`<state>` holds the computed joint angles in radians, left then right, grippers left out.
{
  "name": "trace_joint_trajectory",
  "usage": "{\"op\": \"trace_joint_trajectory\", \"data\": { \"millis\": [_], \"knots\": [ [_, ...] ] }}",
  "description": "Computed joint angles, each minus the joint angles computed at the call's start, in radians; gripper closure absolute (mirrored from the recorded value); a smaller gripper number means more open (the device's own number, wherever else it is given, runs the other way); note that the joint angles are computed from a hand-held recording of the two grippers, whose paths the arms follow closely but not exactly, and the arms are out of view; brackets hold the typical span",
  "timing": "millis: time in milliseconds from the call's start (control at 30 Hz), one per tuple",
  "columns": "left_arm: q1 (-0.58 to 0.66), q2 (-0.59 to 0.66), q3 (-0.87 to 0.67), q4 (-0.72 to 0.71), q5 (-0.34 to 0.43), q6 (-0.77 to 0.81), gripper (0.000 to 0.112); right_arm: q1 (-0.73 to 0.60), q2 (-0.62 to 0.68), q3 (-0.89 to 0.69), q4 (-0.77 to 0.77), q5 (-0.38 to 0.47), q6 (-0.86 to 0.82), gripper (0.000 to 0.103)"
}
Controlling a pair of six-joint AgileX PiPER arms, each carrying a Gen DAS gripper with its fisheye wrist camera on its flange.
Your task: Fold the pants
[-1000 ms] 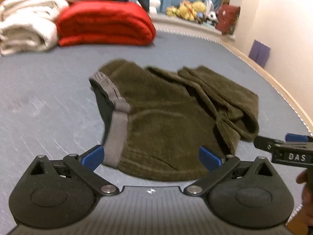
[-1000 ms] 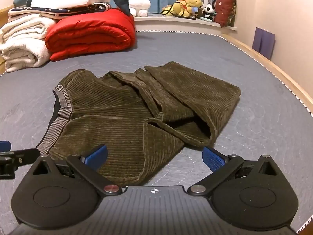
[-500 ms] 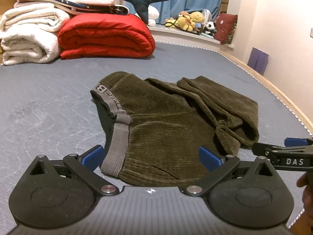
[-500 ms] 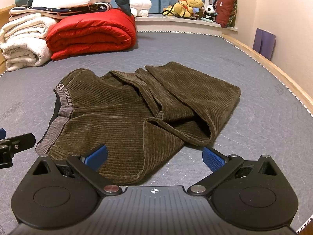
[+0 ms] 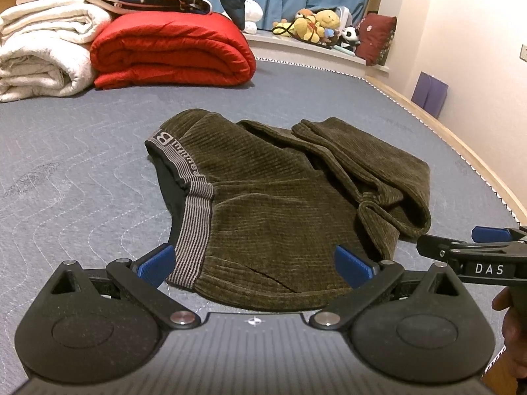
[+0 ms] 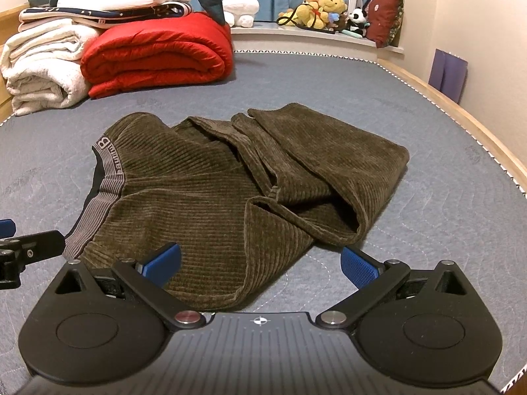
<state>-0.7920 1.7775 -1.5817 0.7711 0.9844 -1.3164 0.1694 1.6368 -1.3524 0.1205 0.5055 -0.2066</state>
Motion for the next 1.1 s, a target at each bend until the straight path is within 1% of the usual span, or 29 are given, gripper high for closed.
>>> {"op": "trace_joint_trajectory", "data": {
  "millis": [1100],
  "knots": [
    [0.011, 0.010, -0.014, -0.038, 0.007, 0.026, 0.009, 0.004, 0.003, 0.000, -0.007, 0.020, 0.006, 0.001]
  ]
}}
